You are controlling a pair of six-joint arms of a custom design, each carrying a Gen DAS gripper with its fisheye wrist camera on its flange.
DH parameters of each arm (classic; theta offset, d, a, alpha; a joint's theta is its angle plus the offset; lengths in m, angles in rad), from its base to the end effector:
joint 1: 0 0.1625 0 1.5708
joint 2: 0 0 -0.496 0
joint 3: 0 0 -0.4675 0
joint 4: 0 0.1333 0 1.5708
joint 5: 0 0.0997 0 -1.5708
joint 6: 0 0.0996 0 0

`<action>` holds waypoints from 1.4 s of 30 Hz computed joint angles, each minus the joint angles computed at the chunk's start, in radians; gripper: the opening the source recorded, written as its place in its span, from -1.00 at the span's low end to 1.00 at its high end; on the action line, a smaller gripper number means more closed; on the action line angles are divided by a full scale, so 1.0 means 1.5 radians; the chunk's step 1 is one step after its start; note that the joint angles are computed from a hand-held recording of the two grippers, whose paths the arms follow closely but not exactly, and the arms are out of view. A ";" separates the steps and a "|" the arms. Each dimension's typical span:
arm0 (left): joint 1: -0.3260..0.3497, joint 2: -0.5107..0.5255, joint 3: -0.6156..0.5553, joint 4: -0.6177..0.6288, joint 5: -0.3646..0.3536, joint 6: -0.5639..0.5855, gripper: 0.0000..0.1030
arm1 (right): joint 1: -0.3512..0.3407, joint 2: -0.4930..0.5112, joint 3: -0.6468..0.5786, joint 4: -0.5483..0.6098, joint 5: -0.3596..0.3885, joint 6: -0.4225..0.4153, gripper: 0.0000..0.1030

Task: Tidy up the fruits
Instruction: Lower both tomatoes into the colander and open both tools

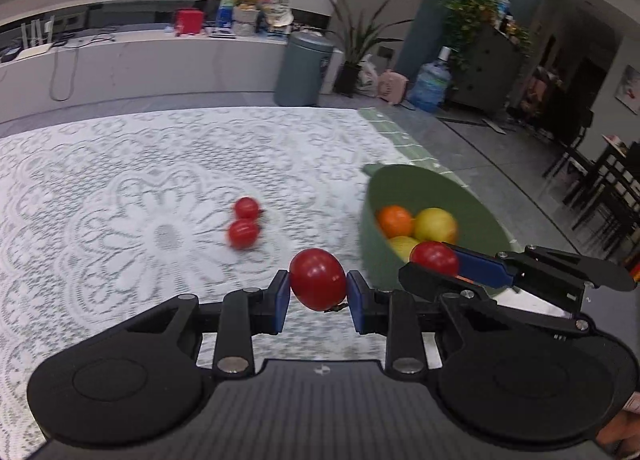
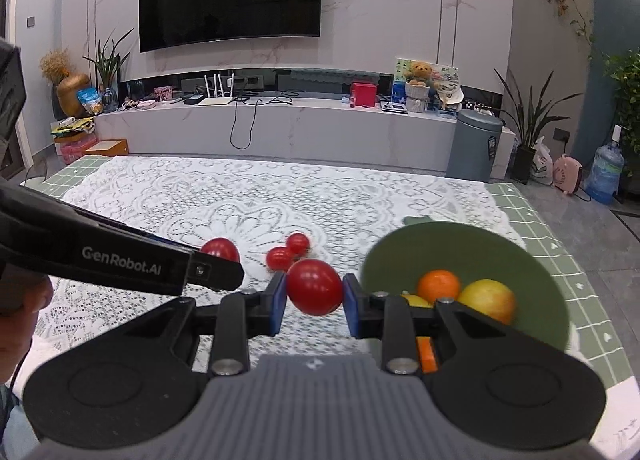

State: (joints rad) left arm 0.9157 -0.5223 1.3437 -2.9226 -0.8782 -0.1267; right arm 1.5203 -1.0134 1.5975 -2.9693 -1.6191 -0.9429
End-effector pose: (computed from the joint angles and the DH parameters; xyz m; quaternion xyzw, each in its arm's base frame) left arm -0.3758 -0.8123 0.0520 0.1512 0.8995 -0.3527 0.2089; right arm 0.0883 -0.7986 0.3299 0.3875 -0.8322 0.3375 0.2082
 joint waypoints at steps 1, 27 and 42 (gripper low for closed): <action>-0.001 0.004 -0.006 0.004 -0.005 0.002 -0.34 | -0.001 -0.004 -0.002 0.006 -0.001 -0.003 -0.49; 0.001 0.133 -0.256 0.209 -0.051 0.109 -0.34 | -0.022 0.033 -0.196 0.238 -0.154 -0.061 -0.48; 0.013 0.237 -0.481 0.425 -0.036 0.138 -0.34 | -0.019 0.107 -0.369 0.490 -0.224 -0.002 -0.48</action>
